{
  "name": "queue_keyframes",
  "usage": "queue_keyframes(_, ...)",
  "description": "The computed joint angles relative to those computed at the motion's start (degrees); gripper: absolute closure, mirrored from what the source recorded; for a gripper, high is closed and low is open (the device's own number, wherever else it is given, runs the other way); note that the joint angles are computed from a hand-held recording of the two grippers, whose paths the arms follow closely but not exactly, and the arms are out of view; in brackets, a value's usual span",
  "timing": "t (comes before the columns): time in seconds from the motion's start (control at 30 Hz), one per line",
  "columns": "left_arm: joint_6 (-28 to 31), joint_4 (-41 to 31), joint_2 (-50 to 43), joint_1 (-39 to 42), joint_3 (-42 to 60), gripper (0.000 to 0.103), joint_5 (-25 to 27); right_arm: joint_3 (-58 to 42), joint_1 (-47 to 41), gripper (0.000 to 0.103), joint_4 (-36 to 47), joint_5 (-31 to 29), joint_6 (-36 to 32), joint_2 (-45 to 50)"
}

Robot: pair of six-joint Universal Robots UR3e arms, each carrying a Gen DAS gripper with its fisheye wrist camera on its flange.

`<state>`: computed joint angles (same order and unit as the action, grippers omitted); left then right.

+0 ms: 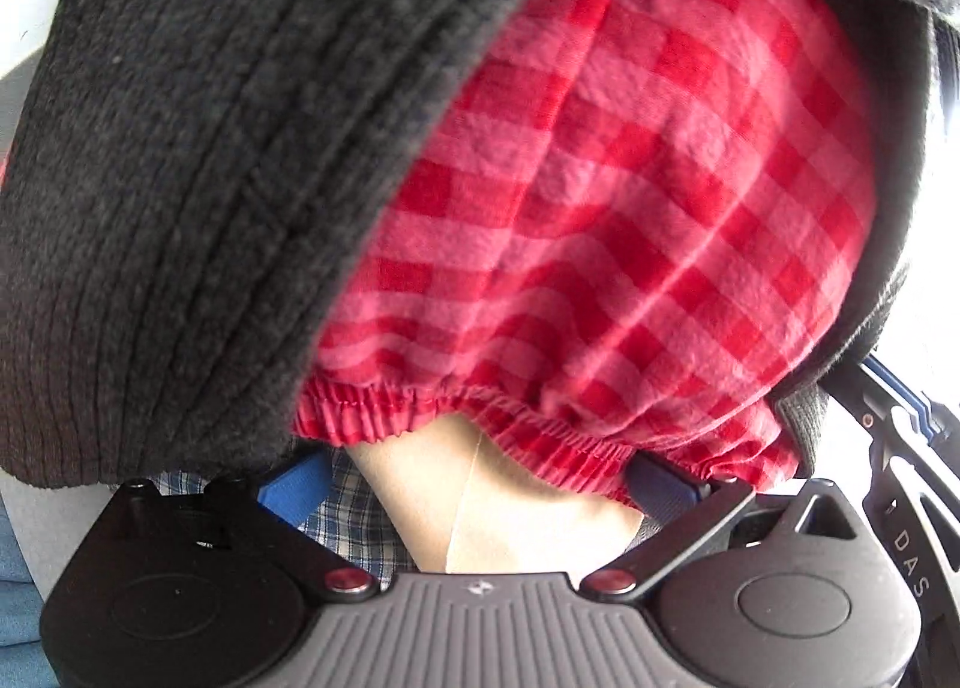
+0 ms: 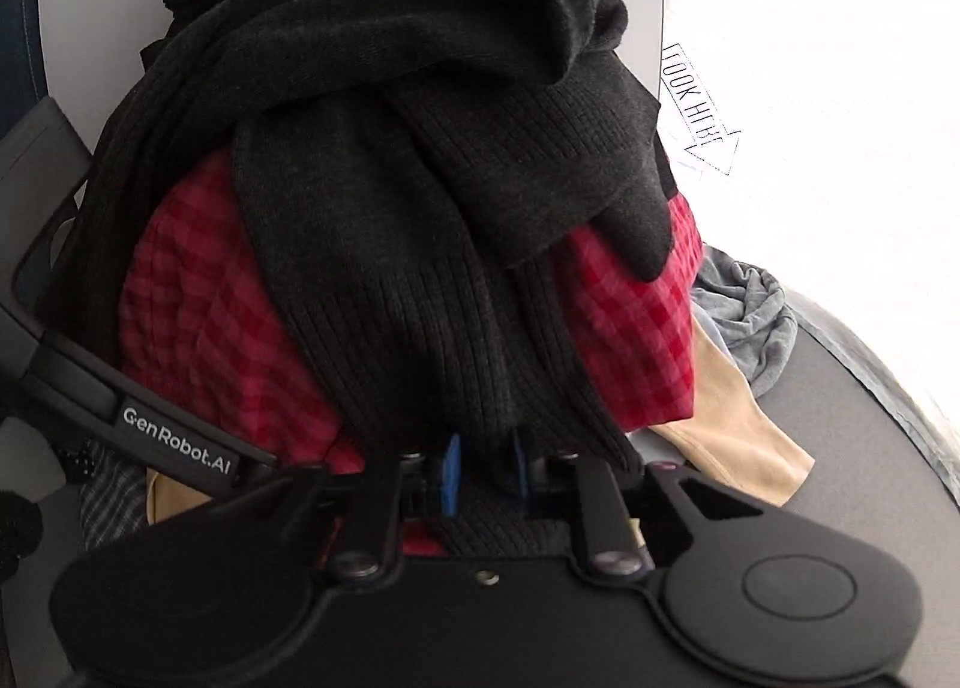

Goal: Fold clothes
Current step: 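Close the right gripper on the black knit sweater while the left gripper presses the heap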

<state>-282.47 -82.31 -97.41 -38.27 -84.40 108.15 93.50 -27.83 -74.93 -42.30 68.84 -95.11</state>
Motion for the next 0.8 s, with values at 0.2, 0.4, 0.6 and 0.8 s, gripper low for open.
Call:
queue_keyframes(0.2, -1.11, -2.87, -1.51, -0.2, 2.91, 0.0, 0.29, -0.34, -6.27, 0.099, 8.15, 1.43, -7.36, -3.09)
queue_keyframes(0.4, -0.64, -0.31, -0.51, 0.65, 0.25, 0.0, 0.01, -1.47, -10.79, 0.092, 14.89, -0.31, -13.77, -5.8)
queue_keyframes(0.6, 1.2, 5.1, 2.88, 2.4, -5.84, 0.0, -0.88, 1.83, -15.55, 0.061, 21.74, -3.42, -30.48, -10.06)
queue_keyframes(0.8, 2.5, 8.42, 4.84, 4.35, -9.54, 0.0, -2.06, 6.53, -18.89, 0.089, 24.33, -3.39, -38.76, -14.92)
